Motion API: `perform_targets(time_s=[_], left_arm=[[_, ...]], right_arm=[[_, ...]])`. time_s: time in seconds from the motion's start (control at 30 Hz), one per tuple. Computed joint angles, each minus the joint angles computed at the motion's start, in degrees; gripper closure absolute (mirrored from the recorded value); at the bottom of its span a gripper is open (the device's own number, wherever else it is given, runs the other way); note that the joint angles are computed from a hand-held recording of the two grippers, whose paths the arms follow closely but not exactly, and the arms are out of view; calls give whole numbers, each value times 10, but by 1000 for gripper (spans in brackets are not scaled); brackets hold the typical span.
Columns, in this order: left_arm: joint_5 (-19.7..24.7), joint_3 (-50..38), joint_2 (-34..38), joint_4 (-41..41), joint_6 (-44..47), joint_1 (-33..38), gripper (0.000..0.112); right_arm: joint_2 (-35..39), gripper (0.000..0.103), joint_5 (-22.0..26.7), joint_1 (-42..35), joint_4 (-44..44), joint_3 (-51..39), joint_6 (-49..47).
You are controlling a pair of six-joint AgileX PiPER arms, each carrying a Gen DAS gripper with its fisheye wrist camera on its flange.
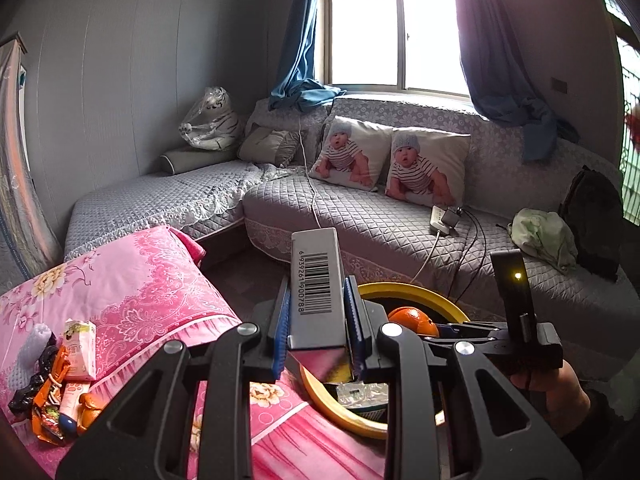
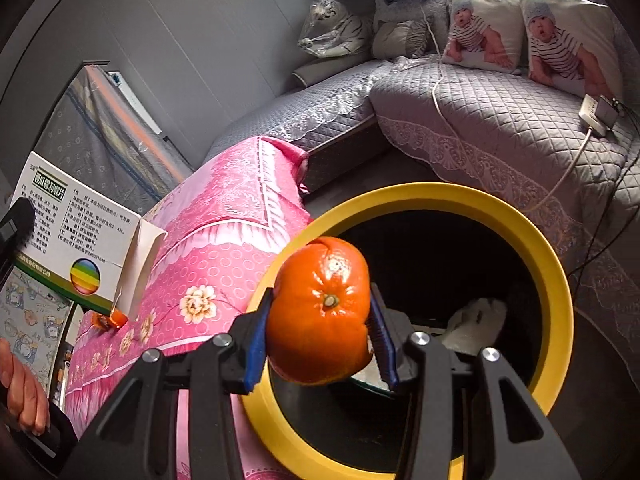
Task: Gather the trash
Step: 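Carry the box and mandarin over the yellow bin and open both tools, then grasp the white foam fruit net on the bedspread with the left tool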
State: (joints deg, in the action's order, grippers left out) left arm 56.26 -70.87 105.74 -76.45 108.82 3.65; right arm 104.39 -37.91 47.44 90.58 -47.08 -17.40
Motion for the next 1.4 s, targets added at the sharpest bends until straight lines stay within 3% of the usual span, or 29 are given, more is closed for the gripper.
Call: perform_targets(time_s=[0.1,0.33,0.53,0.57,0.6,0.63,0.7,0.8,0.93,1.2,1.4], left_arm=[[-8,-40,37,29,-59,-28,88],[-62,-77,89,50,-104,-93,88],[-71,-123,125,92,-182,-125,86],[-78,-123,126,92,-183,-127,82],[-80,-123,129,91,-184,-127,68],[-80,-121,130,84,-182,-123,47],[-87,-103,125,52,-161,-113,29],[-87,-97,123,28,-159,-102,18],[-87,-95,122,-6,-173,-70,18],[-69,-95,105,-97,-107,41,18],[-62,-189,151,-140,-58,157,18]], right_arm=[[-6,61,12,-9,-30,25,54],[-19,60,1,-5,-7,48,65],[-42,45,-30,14,10,81,100],[-48,34,-38,18,12,91,108],[-54,29,-49,24,18,97,114],[-58,29,-58,29,21,103,120],[-69,29,-68,38,29,110,120],[-77,28,-82,51,34,119,131],[-72,28,-81,60,-5,118,153],[-30,28,-58,64,-7,5,-5],[36,28,17,42,32,-147,-190]])
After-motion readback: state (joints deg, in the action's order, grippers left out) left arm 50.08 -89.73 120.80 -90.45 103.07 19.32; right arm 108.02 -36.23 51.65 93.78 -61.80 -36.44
